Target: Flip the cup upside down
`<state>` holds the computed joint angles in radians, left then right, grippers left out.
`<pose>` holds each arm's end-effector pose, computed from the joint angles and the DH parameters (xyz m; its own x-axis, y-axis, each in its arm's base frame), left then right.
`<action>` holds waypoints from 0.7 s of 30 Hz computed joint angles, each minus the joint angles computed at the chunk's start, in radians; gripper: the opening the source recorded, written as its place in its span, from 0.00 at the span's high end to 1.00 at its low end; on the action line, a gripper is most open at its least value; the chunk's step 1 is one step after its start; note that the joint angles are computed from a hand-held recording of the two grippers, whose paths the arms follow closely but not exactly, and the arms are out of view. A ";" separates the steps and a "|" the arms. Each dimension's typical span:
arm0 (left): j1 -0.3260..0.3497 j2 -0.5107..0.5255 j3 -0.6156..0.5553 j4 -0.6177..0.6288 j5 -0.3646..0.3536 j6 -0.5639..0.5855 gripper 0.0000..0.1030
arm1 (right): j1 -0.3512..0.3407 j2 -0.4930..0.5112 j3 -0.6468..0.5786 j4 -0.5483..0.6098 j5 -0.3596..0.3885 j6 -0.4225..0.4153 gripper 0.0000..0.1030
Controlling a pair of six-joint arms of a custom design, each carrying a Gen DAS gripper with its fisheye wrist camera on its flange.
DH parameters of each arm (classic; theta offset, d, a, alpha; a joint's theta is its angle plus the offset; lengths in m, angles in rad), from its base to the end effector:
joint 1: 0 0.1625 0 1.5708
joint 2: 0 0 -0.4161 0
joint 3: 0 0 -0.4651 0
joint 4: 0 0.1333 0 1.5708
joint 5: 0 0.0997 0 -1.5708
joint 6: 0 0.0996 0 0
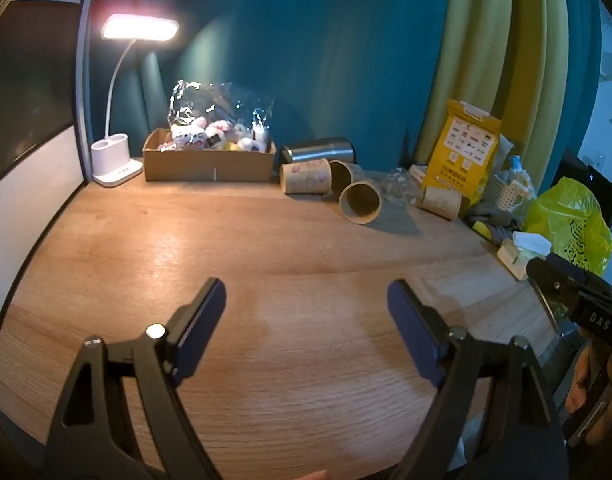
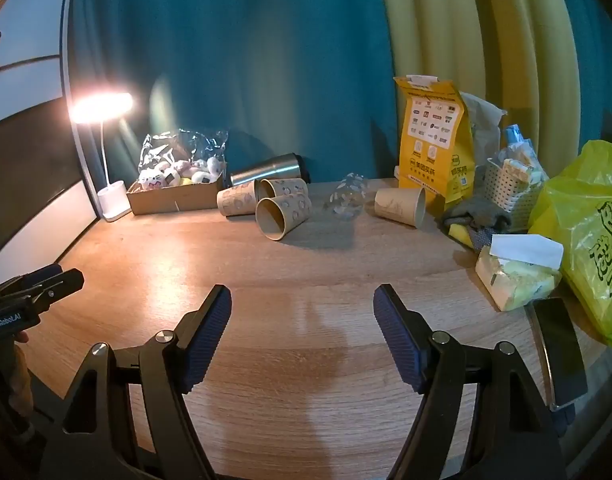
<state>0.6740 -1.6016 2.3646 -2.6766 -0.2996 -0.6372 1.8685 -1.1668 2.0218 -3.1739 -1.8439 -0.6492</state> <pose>-0.1911 -0.4451 0.2628 -0.7875 -0.3255 -0.5233 0.3326 0.4904 -0.8055 0.2798 -0.5492 0.1917 -0.6462 -0.5089 0.5687 -0.7603 0.4935 -0.4223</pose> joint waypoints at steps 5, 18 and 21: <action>-0.001 -0.001 0.000 -0.002 0.002 0.003 0.18 | -0.001 -0.003 0.000 0.011 -0.004 0.002 0.25; 0.000 -0.003 -0.002 0.003 0.001 0.002 0.18 | -0.006 -0.005 0.006 0.002 0.003 -0.002 0.25; 0.000 -0.003 -0.002 -0.001 0.001 0.005 0.18 | -0.005 -0.005 0.006 0.003 0.001 -0.002 0.25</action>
<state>0.6743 -1.6042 2.3630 -2.6775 -0.2982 -0.6318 1.8636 -1.1719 2.0281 -3.1707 -1.8426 -0.6516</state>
